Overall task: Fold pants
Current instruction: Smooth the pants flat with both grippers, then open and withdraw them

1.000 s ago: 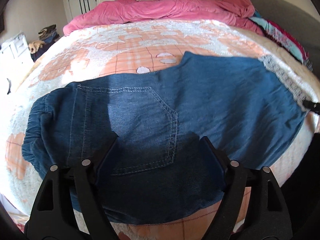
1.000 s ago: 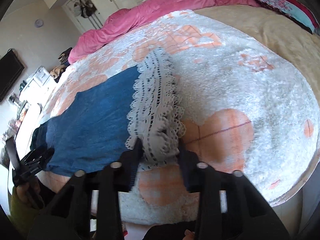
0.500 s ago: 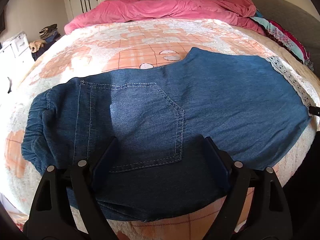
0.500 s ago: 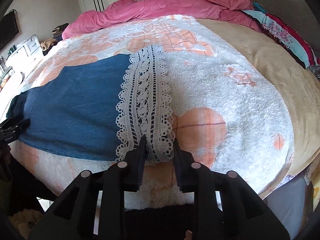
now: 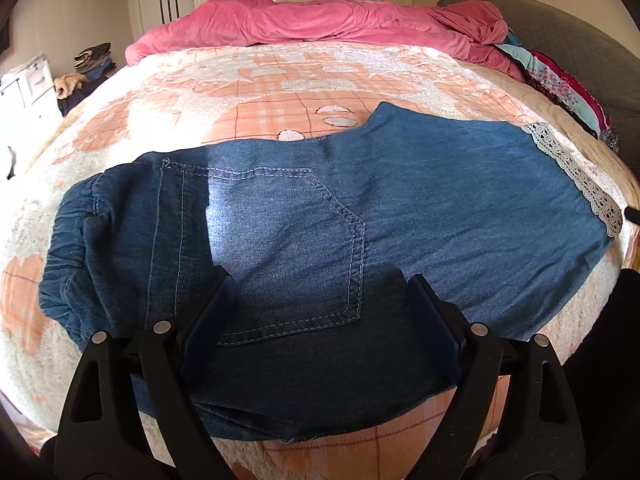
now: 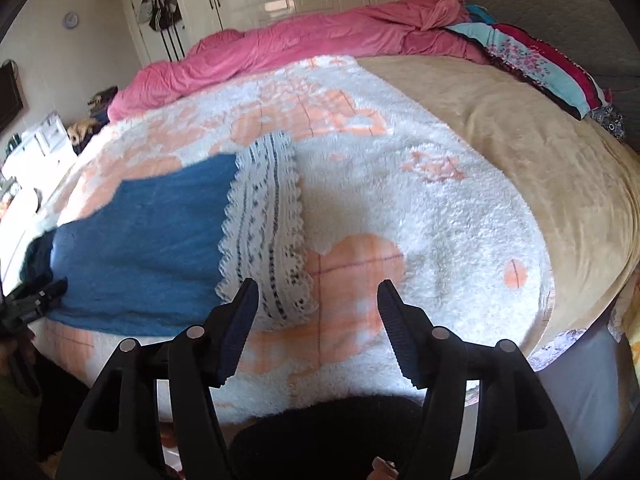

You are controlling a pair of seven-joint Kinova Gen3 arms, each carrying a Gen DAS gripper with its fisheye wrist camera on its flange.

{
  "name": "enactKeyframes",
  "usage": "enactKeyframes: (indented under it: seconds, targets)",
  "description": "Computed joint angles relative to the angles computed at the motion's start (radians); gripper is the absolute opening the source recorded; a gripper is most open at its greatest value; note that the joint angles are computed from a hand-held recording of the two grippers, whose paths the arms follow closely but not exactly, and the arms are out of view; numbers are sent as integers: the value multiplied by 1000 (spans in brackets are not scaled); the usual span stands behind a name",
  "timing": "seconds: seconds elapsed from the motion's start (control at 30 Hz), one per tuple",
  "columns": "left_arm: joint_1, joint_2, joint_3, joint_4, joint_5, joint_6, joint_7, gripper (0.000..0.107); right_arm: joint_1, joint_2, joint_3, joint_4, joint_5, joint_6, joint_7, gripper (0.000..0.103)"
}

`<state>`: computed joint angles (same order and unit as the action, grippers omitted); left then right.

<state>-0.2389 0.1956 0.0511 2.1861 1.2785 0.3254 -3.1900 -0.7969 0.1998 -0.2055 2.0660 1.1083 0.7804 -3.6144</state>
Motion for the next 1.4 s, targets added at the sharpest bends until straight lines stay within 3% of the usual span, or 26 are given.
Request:
enactKeyframes:
  seconds: [0.1,0.23,0.33,0.47,0.7,0.77,0.87,0.97,1.03,1.17,1.3,1.4]
  targets:
    - [20,-11,-14,6,-1,-16,16,80,-18,-3,-9,-14,38,21,-11,70]
    - [-17,-85,-22,43,114,69,-83,80,-38,43,-15,-81,66,26,49,70]
    - [24,-105,-50,40,102,64,-67,83,-40,91,1,-141,60,-11,113,70]
    - [58,-76,-59,-2,17,69,70,83,-36,164,37,-248,19,-77,250,70]
    - [32,12,7,-136,-83,167,280,83,-28,288,97,-442,-87,-116,485,70]
    - [79,51,-15,-177,-152,138,362,83,6,329,76,-496,-153,-87,558,70]
    - [157,105,-87,-218,-222,79,484,83,-33,368,134,-540,-231,-9,604,70]
    - [91,127,-30,-231,-300,49,564,83,-77,372,212,-509,-266,-5,598,70]
    - [51,120,3,-218,-314,16,553,83,-50,333,201,-441,-234,-77,522,70]
    - [-105,111,105,-190,-208,44,418,77,-97,311,276,-383,-219,-137,476,70]
    - [-120,120,139,-165,-159,-11,322,75,-99,289,293,-323,-163,-214,386,70]
    - [-114,116,171,-144,-137,-81,278,76,-107,299,288,-334,-147,-188,389,70]
